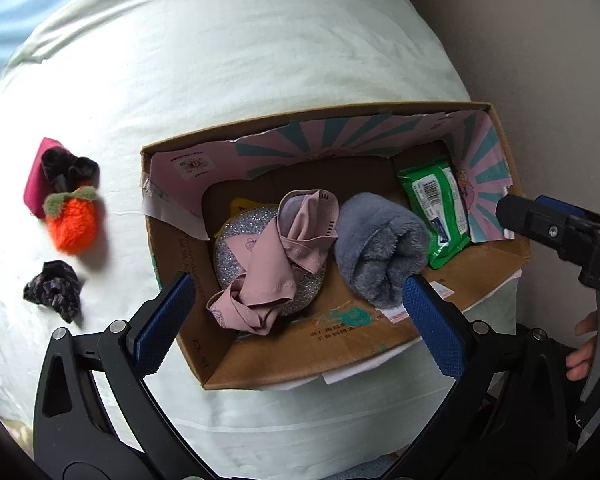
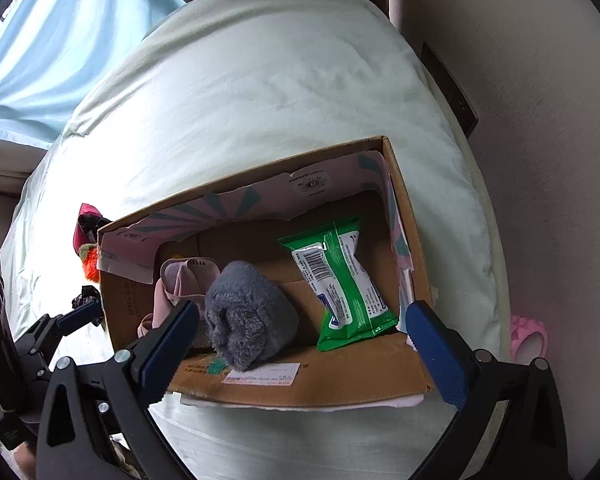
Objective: Organize soft objects
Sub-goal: 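Open both tools to release the fabric and wipes into the box, then reach the left tool to the black cloth while the right tool approaches the orange pompom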
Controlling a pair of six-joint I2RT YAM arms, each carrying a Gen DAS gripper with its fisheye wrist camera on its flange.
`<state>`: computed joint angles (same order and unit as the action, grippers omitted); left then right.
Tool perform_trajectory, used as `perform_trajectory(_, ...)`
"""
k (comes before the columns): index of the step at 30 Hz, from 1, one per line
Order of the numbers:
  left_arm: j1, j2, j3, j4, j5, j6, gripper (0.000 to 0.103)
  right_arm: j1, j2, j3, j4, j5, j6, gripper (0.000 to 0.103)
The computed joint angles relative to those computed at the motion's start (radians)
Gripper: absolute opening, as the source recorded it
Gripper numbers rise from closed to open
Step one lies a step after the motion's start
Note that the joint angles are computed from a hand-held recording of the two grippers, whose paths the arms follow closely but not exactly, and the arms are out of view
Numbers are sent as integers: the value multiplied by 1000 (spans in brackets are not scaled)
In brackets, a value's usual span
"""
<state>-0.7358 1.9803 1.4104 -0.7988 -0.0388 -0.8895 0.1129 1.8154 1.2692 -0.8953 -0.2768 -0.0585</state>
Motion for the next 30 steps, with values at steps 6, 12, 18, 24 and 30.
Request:
perform_trajectory(6,-33,-82,4,-44,-35,-43,103,0,-113,-32,-26,-5,-8,103)
perform_trajectory(12,-100,-191,27,-132,-119,-97,103,23,-259,-45,-81,22,0,103)
perform_trajectory(18,-180,-343,38,-272,-241,-159,103,77,-423,-10,-169,41,35,103)
perform_trajectory(24,-268,-531,29,-427,-366,-255,103,242,-570,66,-246,142,158,103)
perform_trajectory(30,-398,-714,56,-665,-515,-400,103,509,-628,174,-313,308,361,103)
